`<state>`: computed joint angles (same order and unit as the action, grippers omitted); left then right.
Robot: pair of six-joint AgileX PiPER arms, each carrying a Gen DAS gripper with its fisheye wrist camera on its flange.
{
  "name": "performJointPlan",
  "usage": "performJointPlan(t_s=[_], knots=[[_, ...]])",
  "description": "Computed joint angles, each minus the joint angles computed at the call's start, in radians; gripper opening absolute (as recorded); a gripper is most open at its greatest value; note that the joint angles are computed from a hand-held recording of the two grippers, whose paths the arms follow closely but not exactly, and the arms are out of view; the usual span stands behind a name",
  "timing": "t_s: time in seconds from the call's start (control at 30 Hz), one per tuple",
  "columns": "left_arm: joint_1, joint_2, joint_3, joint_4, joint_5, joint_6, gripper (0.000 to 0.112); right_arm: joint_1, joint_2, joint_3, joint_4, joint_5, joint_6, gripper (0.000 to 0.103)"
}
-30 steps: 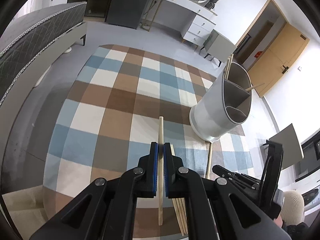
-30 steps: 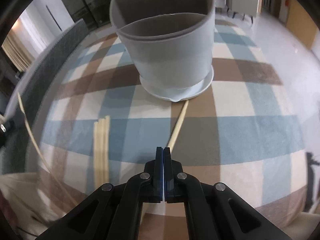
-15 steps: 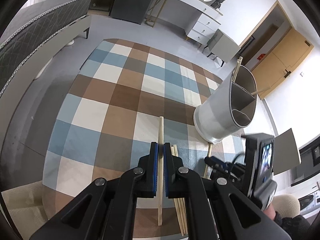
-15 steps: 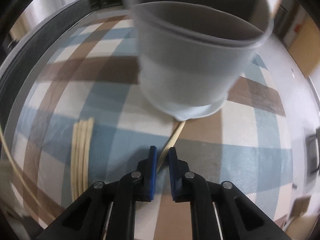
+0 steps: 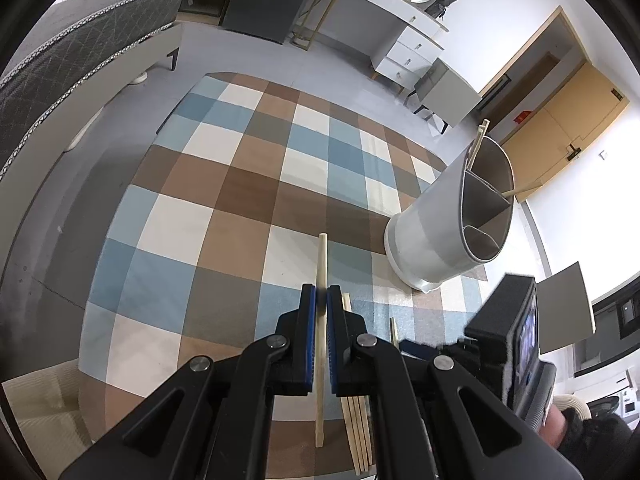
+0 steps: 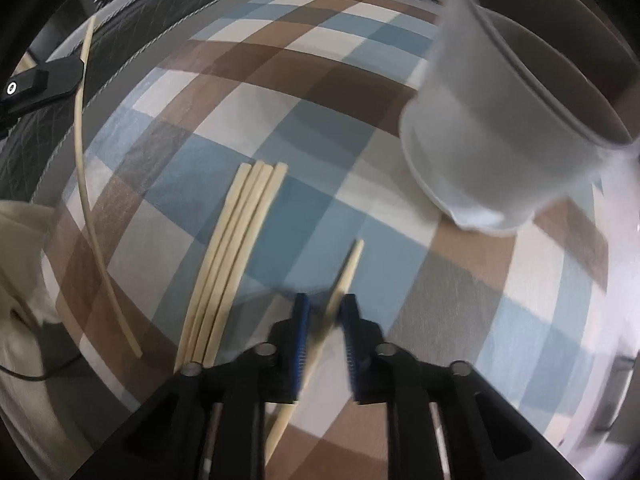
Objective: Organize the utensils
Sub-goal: 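Lift both held chopsticks up toward the utensil holder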
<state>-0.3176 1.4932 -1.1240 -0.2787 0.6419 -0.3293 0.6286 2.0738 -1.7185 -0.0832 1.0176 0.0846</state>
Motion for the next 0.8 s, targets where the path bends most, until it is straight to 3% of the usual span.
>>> performJointPlan(t_s=[0.1, 0.13, 0.17, 0.37, 0.47, 0.67, 0.8], knots=[[0.009, 0.009, -0.007, -0.01, 0.007, 0.006, 0.001, -0.008, 0.054, -0.092, 0.012, 0.041, 0.017, 0.024], [0.011, 0.009, -0.009, -0.011, 0.009, 0.005, 0.001, -0.003, 0.06, -0.101, 0.004, 0.041, 0.026, 0.019], [0.013, 0.011, -0.01, -0.013, 0.01, 0.006, 0.001, -0.004, 0.055, -0.093, 0.009, 0.03, 0.021, 0.006], [-0.023, 0.008, -0.029, 0.067, 0.019, -0.057, 0.001, 0.005, -0.068, 0.114, -0.035, -0.174, 0.108, 0.005], [-0.068, -0.005, -0.016, 0.144, -0.009, -0.111, 0.001, -0.011, -0.185, 0.262, -0.027, -0.323, 0.181, 0.005], [-0.152, -0.026, -0.064, 0.227, 0.038, -0.183, 0.001, -0.019, -0.43, 0.525, -0.09, -0.607, 0.34, 0.004], [-0.211, -0.034, -0.115, 0.307, 0.088, -0.246, 0.0, -0.052, -0.5, 0.59, -0.007, -0.696, 0.299, 0.004]])
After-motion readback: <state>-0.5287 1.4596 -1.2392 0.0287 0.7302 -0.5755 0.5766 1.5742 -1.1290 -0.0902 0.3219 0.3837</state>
